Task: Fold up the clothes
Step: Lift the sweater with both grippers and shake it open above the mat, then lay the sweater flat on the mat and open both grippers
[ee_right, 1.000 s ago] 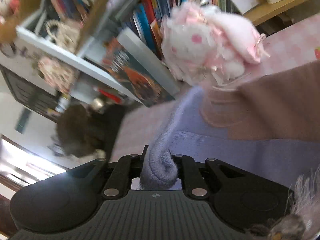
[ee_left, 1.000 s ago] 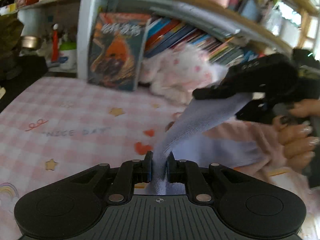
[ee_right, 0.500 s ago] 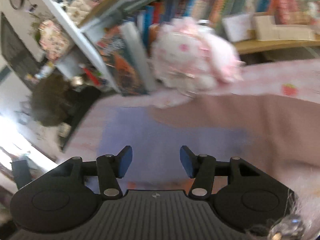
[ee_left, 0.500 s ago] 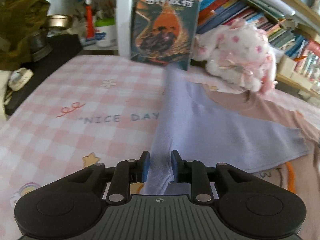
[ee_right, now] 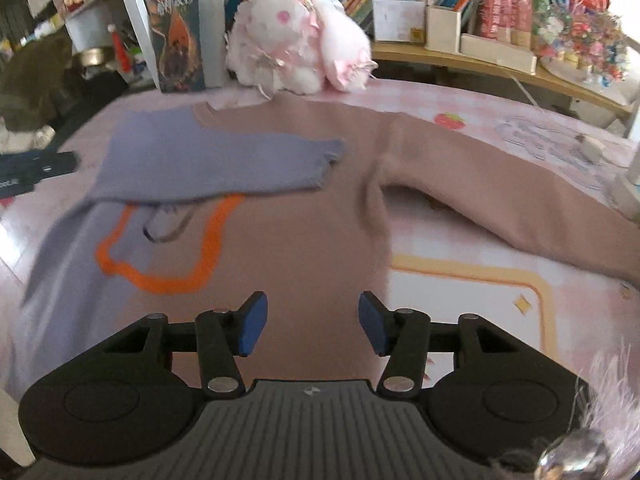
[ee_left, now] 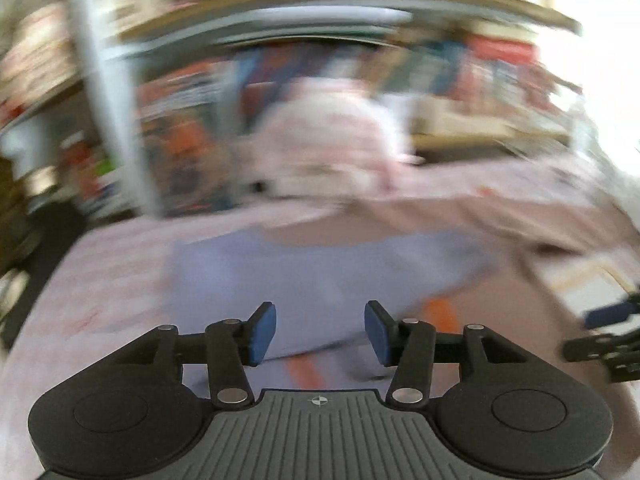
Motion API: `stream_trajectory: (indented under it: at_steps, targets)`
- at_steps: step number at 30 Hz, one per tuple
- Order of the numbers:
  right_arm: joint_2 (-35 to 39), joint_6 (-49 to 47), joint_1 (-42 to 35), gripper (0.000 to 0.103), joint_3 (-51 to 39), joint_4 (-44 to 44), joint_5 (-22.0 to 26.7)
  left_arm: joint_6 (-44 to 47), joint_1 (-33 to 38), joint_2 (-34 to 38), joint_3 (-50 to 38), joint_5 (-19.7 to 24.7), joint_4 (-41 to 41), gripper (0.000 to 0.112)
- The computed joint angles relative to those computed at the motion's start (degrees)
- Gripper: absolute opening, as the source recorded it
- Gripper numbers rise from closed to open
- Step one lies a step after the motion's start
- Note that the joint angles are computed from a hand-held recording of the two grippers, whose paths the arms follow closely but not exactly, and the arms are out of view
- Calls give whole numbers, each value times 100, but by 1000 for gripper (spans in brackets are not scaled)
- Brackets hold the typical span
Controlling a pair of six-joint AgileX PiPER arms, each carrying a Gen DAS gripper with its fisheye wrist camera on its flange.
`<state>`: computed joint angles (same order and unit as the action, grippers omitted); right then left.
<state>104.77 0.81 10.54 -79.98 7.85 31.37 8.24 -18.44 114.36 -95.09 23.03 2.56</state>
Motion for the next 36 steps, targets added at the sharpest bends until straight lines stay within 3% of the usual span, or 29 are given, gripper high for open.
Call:
stream_trajectory:
  at_steps: [4, 7, 9, 12, 14, 15, 16, 17, 19, 22, 24, 27, 30, 36]
  targets:
    - [-232, -250, -56, 30, 401, -79, 35, 463, -640, 849, -1194, 464, 190, 50]
    - [-470, -398, -92, 26, 728, -86, -30, 622, -932, 1444, -2040, 807, 460, 49]
    - [-602, -424, -132, 25, 938, -74, -79, 588, -1101, 1922, -2762, 1194, 797, 49]
    - [-752, -826, -307, 23, 1195, 511, -137, 593, -1289, 2814, -4232, 2124, 1177, 49]
    - [-795, -958, -339, 23, 1243, 634, -135, 628, -1345, 3122, -4711, 2365, 1294, 48]
    - [-800, -986, -334, 23, 1237, 629, -121, 602, -1371, 3189, -4809, 2393, 1396, 37]
    - [-800, -1020, -338, 23, 1220, 650, -100, 626, -1394, 3351, -5136, 2604, 1456, 14]
    - [-797, -1063, -347, 23, 1204, 691, -79, 534, -1419, 3519, -5442, 2766, 1615, 3]
    - [-787, -1192, -391, 23, 1181, 831, -39, 64, -1364, 3474, -5366, 2634, 1922, 4]
    - [-771, -1345, -433, 23, 1142, 932, 30, -1065, -1023, 2644, -4099, 1820, 2399, 4]
    - [-758, -1378, -441, 23, 1108, 941, 79, -1614, -606, 2119, -3541, 1564, 2488, 4]
    - [-740, -1236, -405, 23, 1060, 816, 119, -2179, 207, 1595, -3148, 1551, 2496, 4]
    - [-736, -804, -289, 23, 1053, 492, 70, -2614, 1097, 1428, -3252, 1829, 2625, 4]
    - [-702, 663, 114, 22, 991, -523, 51, -2354, 2385, 1670, -3756, 2209, 2858, 4]
